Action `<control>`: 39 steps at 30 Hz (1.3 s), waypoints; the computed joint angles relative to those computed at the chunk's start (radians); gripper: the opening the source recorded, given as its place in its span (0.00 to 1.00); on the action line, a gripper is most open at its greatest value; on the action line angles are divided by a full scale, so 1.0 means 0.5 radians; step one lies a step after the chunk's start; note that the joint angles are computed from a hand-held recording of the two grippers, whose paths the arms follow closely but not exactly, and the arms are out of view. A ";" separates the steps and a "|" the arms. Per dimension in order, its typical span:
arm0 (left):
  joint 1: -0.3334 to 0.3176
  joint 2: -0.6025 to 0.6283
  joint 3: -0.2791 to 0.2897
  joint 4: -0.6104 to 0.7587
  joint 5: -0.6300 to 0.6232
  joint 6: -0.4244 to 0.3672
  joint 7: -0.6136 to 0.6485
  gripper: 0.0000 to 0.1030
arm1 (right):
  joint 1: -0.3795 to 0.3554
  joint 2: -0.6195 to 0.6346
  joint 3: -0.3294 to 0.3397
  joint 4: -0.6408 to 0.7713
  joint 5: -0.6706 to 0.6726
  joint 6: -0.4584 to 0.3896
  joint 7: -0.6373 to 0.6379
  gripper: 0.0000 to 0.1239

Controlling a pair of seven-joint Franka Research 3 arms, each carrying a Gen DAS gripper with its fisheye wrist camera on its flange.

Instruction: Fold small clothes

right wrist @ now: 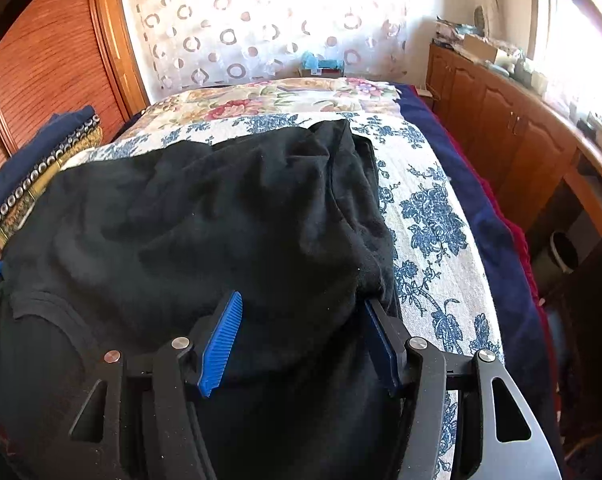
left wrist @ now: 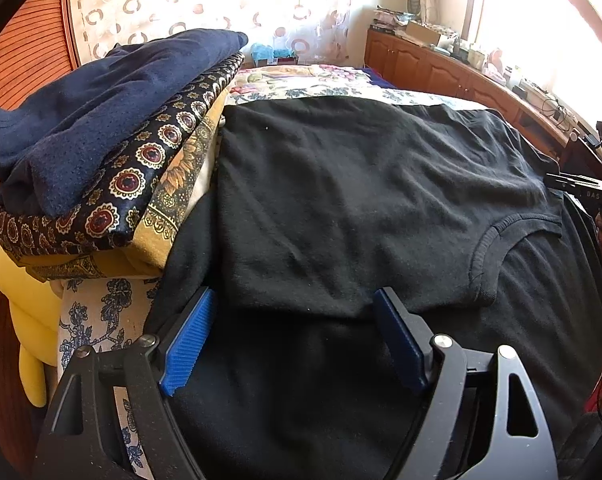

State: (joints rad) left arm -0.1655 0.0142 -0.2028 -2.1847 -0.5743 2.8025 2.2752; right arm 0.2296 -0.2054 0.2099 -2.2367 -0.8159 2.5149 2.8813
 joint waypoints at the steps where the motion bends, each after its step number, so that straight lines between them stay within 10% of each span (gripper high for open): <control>1: 0.001 0.001 0.000 0.004 -0.006 -0.013 0.008 0.83 | -0.001 0.008 0.005 0.009 -0.013 -0.014 -0.003 0.50; 20: 0.006 -0.011 0.003 0.000 -0.059 -0.041 0.051 0.83 | 0.071 0.022 -0.002 0.036 -0.059 -0.129 -0.023 0.52; 28: 0.075 0.026 0.056 0.134 -0.499 -0.286 0.173 0.44 | 0.072 0.022 0.000 0.035 -0.060 -0.131 -0.021 0.52; 39: 0.092 0.081 0.000 0.182 -0.267 -0.214 0.000 0.41 | 0.065 0.008 -0.012 0.017 -0.043 -0.092 -0.052 0.52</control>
State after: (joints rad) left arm -0.1193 0.0547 -0.2029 -2.0938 -0.7078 2.6956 2.2753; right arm 0.2622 -0.2015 0.2038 -2.2283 -0.8372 2.4690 2.8556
